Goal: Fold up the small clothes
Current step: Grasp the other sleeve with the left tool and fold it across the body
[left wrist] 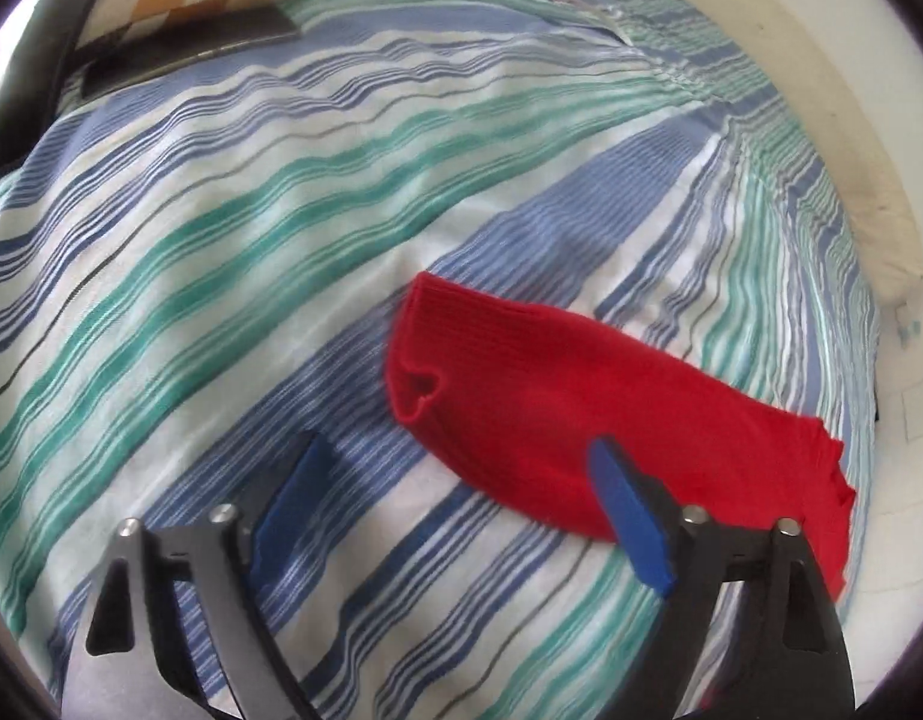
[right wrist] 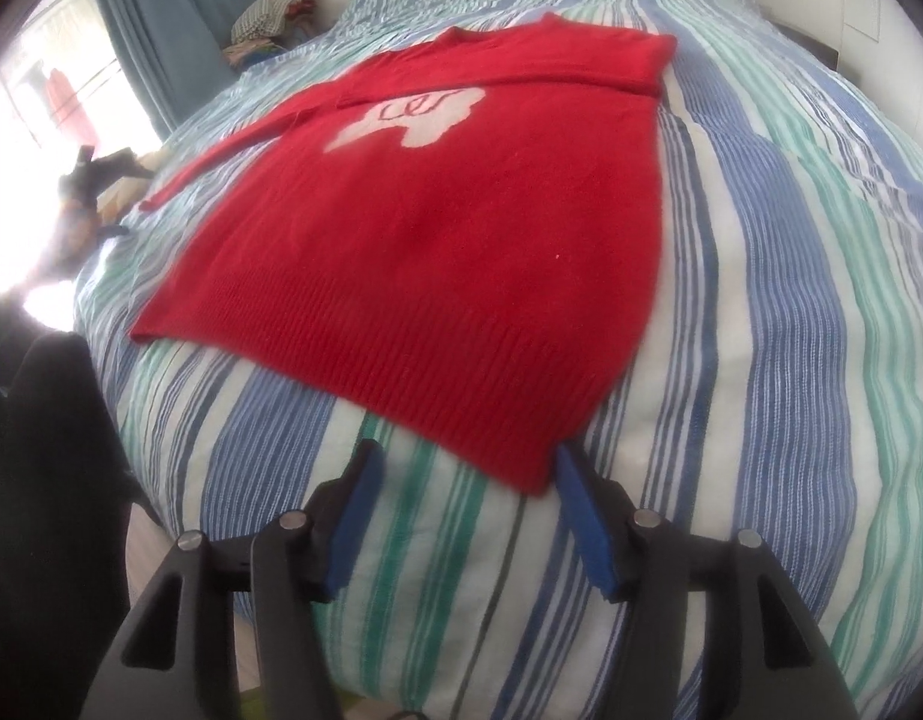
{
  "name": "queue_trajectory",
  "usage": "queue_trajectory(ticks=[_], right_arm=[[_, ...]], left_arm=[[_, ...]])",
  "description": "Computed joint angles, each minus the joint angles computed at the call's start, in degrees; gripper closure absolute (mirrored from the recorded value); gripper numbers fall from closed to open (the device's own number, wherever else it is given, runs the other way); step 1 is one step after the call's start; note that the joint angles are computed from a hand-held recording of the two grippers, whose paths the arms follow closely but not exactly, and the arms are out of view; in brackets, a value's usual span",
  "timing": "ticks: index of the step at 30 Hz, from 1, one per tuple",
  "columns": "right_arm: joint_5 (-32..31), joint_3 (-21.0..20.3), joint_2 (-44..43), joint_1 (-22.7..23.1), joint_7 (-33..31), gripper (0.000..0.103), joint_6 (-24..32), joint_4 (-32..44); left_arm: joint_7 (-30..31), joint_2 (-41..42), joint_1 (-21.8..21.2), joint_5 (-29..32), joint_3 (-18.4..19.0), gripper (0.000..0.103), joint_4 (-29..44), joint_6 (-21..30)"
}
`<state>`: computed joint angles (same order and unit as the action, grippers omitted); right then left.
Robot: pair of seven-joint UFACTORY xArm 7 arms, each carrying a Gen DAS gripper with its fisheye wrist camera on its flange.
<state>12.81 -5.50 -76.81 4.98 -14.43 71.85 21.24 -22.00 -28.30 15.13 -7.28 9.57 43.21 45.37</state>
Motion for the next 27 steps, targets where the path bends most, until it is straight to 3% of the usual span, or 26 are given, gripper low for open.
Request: queue_trajectory(ticks=[1, 2, 4, 8, 11, 17, 19, 21, 22, 23, 27], right_arm=[[0.0, 0.3, 0.0, 0.1, 0.0, 0.043, -0.1, -0.1], [-0.1, 0.3, 0.1, 0.1, 0.0, 0.043, 0.0, 0.0], [0.0, 0.1, 0.6, 0.0, 0.1, 0.043, 0.0, 0.3], [0.3, -0.5, 0.3, -0.2, 0.0, 0.043, -0.2, 0.0], [0.5, -0.7, -0.1, -0.2, -0.4, 0.041, -0.2, -0.3], [1.4, -1.8, 0.2, -0.4, -0.7, 0.041, -0.3, -0.2], [1.5, -2.0, 0.1, -0.5, -1.0, 0.041, -0.1, -0.1], [1.5, -2.0, -0.1, -0.6, -1.3, 0.041, 0.2, -0.1], [1.4, -2.1, -0.2, -0.7, -1.5, 0.041, 0.3, -0.1], [1.4, -2.1, -0.3, -0.8, -1.7, 0.041, 0.4, -0.1], [1.8, -2.7, -1.0, -1.1, -1.8, 0.041, 1.6, 0.2]], left_arm=[[-1.9, 0.1, 1.0, 1.3, -1.0, 0.075, -0.7, -0.9], [-2.3, -0.6, 1.0, 0.7, -0.7, 0.099, -1.6, -2.2], [-4.2, -2.4, 1.7, 1.1, -1.3, 0.101, -1.9, -3.2], [-3.0, -2.4, 0.7, 10.4, -7.0, 0.101, 5.9, -1.0], [1.1, 0.9, -5.3, 11.1, -9.6, 0.101, 16.1, 0.3], [9.3, 12.8, -20.3, 6.1, -16.0, 0.1, 37.0, 0.8], [11.9, 18.0, -24.7, 3.3, -17.6, 0.097, 42.4, 1.3], [15.1, 23.6, -28.3, -1.0, -18.3, 0.075, 47.1, 4.0], [15.1, 25.6, -29.3, -1.0, -18.7, 0.039, 48.3, 5.0], [13.9, 26.3, -30.1, 0.7, -19.1, 0.024, 47.7, 4.5], [12.4, 21.3, -29.9, 0.8, -17.2, 0.024, 37.7, -0.2]])
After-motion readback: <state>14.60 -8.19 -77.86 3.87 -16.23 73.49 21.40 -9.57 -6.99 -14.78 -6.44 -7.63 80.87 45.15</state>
